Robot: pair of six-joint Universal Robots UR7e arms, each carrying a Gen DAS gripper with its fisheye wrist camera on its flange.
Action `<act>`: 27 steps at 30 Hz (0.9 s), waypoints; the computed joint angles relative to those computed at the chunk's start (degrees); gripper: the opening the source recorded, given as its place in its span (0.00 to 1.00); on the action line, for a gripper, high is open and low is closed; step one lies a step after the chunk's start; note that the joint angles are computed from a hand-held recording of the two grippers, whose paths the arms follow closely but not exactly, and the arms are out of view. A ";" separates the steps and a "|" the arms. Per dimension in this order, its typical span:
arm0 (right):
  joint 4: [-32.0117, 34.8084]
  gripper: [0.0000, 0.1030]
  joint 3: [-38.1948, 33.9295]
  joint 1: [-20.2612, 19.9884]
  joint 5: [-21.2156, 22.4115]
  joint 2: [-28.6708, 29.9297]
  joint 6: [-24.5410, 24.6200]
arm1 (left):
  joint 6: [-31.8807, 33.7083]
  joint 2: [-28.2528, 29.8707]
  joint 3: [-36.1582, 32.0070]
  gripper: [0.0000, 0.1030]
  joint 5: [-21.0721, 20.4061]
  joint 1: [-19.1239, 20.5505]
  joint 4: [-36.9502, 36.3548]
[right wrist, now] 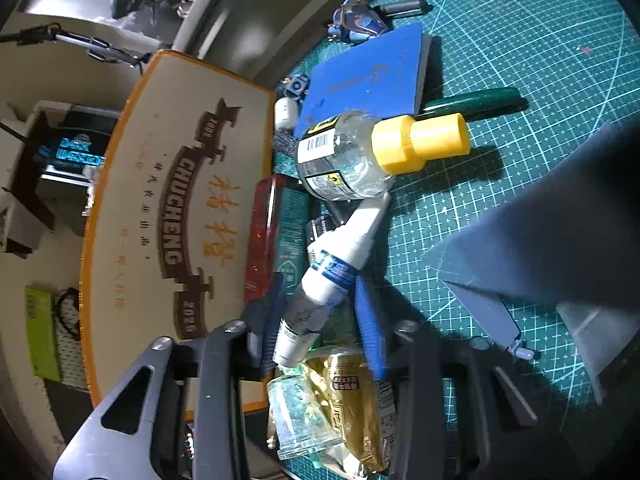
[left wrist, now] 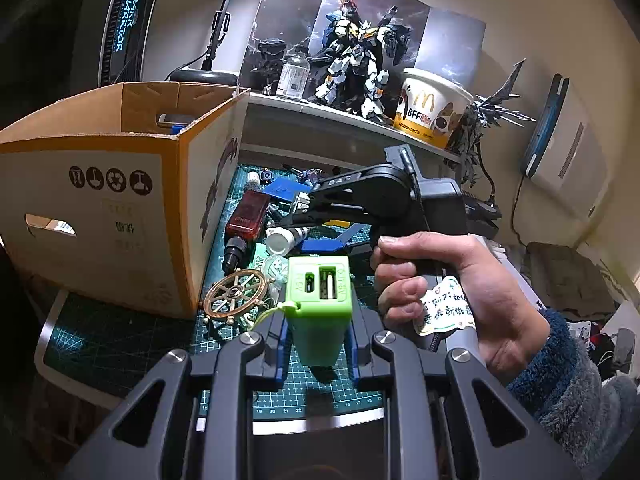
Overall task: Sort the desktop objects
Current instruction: 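Grasp the white tube with the right tool while the left holds the sponge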
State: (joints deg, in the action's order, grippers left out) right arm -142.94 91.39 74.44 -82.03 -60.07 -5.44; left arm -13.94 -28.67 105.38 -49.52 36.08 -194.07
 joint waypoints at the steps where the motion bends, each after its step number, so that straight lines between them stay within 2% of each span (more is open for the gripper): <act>1: -0.09 0.29 0.18 -0.24 0.56 -0.19 -0.64 | -0.17 -0.01 0.03 0.21 0.10 0.01 0.00; 2: -0.73 0.28 0.56 -0.30 0.55 -0.43 -1.84 | -0.35 -0.05 0.05 0.21 0.14 0.05 0.15; 4: -2.11 0.07 1.62 0.18 -0.22 -1.48 -6.41 | -1.00 -0.12 0.10 0.21 0.28 0.11 0.64; 7: -2.80 0.04 3.05 1.50 -3.42 -3.54 -13.80 | -1.45 -0.08 -0.05 0.21 0.47 0.13 1.29; 8: -2.63 0.04 3.20 1.72 -4.30 -4.11 -14.94 | -1.56 -0.07 -0.09 0.21 0.34 0.16 1.38; 9: -1.85 0.05 2.85 1.44 -3.88 -4.37 -14.36 | -1.66 -0.06 -0.13 0.21 0.19 0.19 1.47; 11: 0.00 0.15 1.54 0.87 -3.64 -4.26 -11.97 | -1.93 -0.03 -0.21 0.21 -0.06 0.17 1.79; 13: 3.38 0.39 -0.21 -0.28 -1.02 -3.65 -7.72 | -1.91 0.06 -0.20 0.21 0.25 -0.06 1.84; 14: 5.03 0.43 -0.99 -0.66 -0.13 -3.20 -6.32 | -1.86 0.07 -0.22 0.21 0.23 -0.10 1.96; 16: 8.47 0.59 -2.73 -0.91 -0.38 -1.89 -3.58 | -1.67 0.09 -0.28 0.21 0.33 -0.21 2.03; 20: 8.57 0.60 -3.24 -0.46 -0.45 -0.68 -0.93 | -1.43 0.22 -0.58 0.21 0.11 -0.12 2.09; 23: 10.40 0.57 -4.94 -0.29 1.82 1.31 0.23 | -1.92 0.24 -0.85 0.21 -0.35 0.19 2.85; 27: 10.22 0.33 -5.68 -0.26 2.38 2.65 -0.03 | -3.25 -0.02 -0.98 0.21 -0.67 0.34 3.95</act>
